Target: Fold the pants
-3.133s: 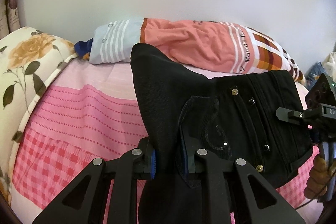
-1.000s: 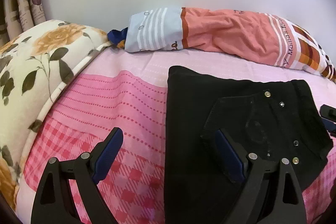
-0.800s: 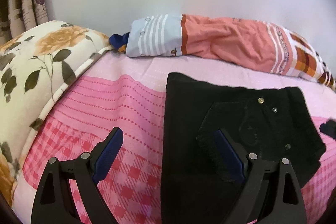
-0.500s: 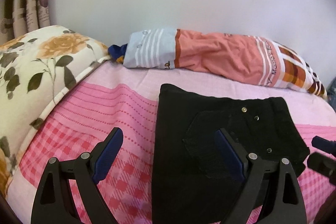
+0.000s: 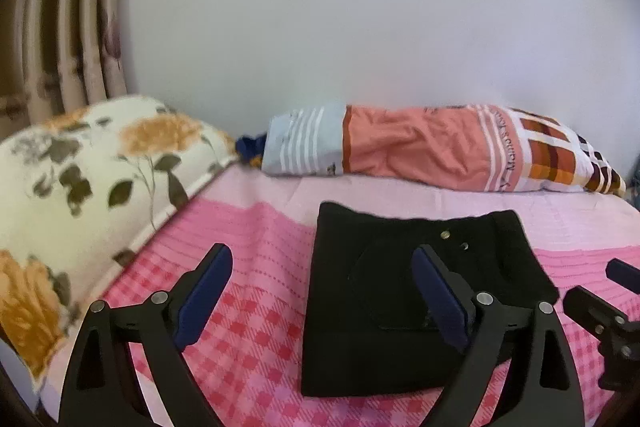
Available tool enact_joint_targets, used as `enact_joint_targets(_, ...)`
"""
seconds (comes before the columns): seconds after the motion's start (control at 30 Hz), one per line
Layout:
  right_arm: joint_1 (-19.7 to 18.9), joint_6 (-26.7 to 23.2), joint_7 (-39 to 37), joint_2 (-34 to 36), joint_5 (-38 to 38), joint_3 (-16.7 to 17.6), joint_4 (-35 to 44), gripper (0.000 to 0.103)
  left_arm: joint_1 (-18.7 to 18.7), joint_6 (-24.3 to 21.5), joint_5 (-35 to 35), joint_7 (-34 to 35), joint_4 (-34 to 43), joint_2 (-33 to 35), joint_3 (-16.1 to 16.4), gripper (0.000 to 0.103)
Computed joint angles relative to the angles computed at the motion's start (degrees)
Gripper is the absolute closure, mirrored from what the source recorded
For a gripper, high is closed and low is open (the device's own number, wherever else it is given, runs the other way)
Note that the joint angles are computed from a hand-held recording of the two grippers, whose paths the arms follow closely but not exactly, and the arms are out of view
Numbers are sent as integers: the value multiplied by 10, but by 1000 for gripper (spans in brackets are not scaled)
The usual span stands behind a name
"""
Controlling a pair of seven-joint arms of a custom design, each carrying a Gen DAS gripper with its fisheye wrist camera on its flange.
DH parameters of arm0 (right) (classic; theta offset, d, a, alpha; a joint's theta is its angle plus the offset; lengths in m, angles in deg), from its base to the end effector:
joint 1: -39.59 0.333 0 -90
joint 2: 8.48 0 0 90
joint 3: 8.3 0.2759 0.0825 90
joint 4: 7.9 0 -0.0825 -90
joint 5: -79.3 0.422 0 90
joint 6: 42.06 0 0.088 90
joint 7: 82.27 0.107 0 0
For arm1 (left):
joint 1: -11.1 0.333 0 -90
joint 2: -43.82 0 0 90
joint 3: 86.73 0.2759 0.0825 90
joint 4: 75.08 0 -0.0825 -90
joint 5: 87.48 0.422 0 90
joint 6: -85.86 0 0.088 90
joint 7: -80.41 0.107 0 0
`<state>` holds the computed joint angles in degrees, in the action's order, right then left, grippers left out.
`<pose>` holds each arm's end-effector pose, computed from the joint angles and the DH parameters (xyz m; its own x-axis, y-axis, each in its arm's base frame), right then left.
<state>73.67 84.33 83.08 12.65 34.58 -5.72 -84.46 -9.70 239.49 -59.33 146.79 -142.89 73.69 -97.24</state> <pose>0.6075 0.4154 0.5439 -0.2995 -0.9447 -0.1333 -0.5999 0.2951 -0.7436 0.6741 -0.3802 0.5718 -0.3516 -0.9349 -0.0480 -0.4716 0.2212 -0.8536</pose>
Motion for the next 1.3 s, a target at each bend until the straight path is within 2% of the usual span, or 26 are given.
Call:
enact_joint_targets(0.1,5,-8,13,-9,-7,0,-6,1,-4,24,21,-15,-44,-37,6,4)
enact_joint_targets(0.2,8,-15,22,-18,-12,3,-12,1,-2,38,32,-23,-74,-64,3,3)
enact_joint_targets(0.5,21,-43,22,-32,-29,15,-18,1,1,32,66,-48,-143,-132,-6,0)
enact_joint_targets(0.57,21,-45,22,-37,-30,17,-21,1,9,17,46,-30,-147,-141,-18,0)
enact_joint_targets(0.7,20,-49,24,-49,-29,22,-31,1,17,16,31,-23,-158,-155,-22,0)
enact_joint_targets(0.93,15,-47,35,-61,-27,28,-42,1,31,45,14,-28,-181,-178,-25,0)
enact_joint_targets(1.0,15,-47,36,-63,-28,30,-43,1,31,44,17,-36,-182,-181,-24,0)
enact_joint_targets(1.17,16,-49,34,-61,-30,32,-39,1,15,-6,66,-61,-157,-172,-15,0)
enact_joint_targets(1.23,17,-52,33,-61,-30,32,-38,1,14,2,81,-69,-167,-178,-13,0)
enact_joint_targets(1.3,16,-50,35,-61,-29,31,-38,1,21,15,63,-53,-177,-183,-21,0)
